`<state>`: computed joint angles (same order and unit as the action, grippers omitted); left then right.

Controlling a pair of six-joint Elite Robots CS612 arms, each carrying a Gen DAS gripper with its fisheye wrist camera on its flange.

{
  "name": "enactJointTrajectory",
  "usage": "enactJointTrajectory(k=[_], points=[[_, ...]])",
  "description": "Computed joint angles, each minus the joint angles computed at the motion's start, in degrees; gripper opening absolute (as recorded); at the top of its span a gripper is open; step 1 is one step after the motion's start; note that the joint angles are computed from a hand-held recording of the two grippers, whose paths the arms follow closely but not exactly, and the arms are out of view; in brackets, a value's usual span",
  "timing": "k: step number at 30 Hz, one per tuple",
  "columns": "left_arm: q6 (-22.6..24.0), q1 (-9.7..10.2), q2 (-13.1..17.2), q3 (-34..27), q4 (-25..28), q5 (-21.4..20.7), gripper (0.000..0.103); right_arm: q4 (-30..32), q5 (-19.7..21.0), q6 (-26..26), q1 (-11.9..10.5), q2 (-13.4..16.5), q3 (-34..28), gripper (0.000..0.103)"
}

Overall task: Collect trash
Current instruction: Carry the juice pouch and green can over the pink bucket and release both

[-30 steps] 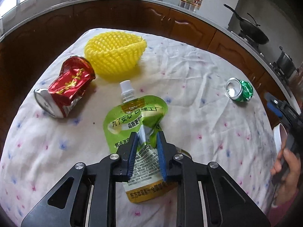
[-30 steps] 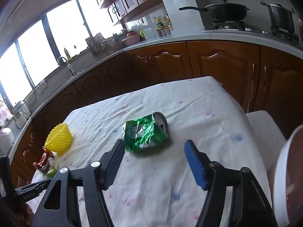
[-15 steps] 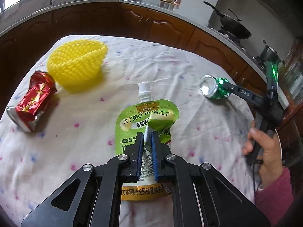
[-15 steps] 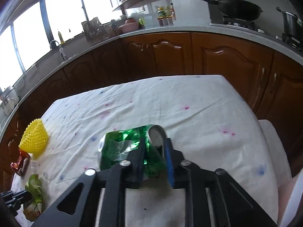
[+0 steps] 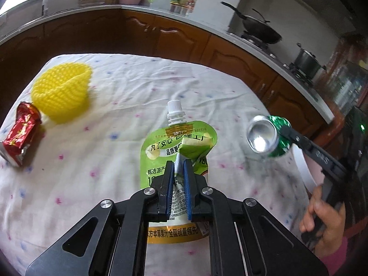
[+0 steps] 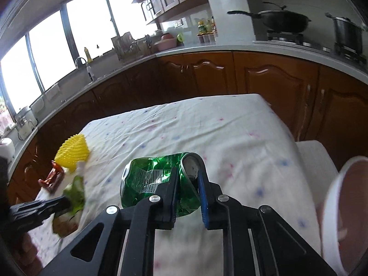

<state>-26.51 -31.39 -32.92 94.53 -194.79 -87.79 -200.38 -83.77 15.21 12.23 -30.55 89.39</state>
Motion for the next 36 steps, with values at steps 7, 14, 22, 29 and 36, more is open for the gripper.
enactJointTrajectory(k=[7,14,22,29,36], points=[[2.2,-1.78,-0.5,0.5,-1.0,-1.9,0.007,-7.3,-2.1,3.0,-0.5,-3.3,8.5,0.016],[4.7,-3.75,-0.8,0.3,-0.9,-2.5,0.007,-13.6,-4.1,6.9,-1.4,-5.2,14.8,0.016],[7.1,-5.49,-0.9,-0.1,-0.3,-3.1,0.007,-17.7,-6.7,9.4,-2.2,-6.1,19.1,0.016],[9.2,-6.85,-1.1,-0.8,0.3,-3.7,0.007,-21.1,-8.4,10.9,-2.7,-6.6,21.7,0.016],[10.7,-7.79,-0.9,-2.3,1.2,-5.1,0.007,-23.8,-10.3,12.1,-3.8,-7.4,24.0,0.016]])
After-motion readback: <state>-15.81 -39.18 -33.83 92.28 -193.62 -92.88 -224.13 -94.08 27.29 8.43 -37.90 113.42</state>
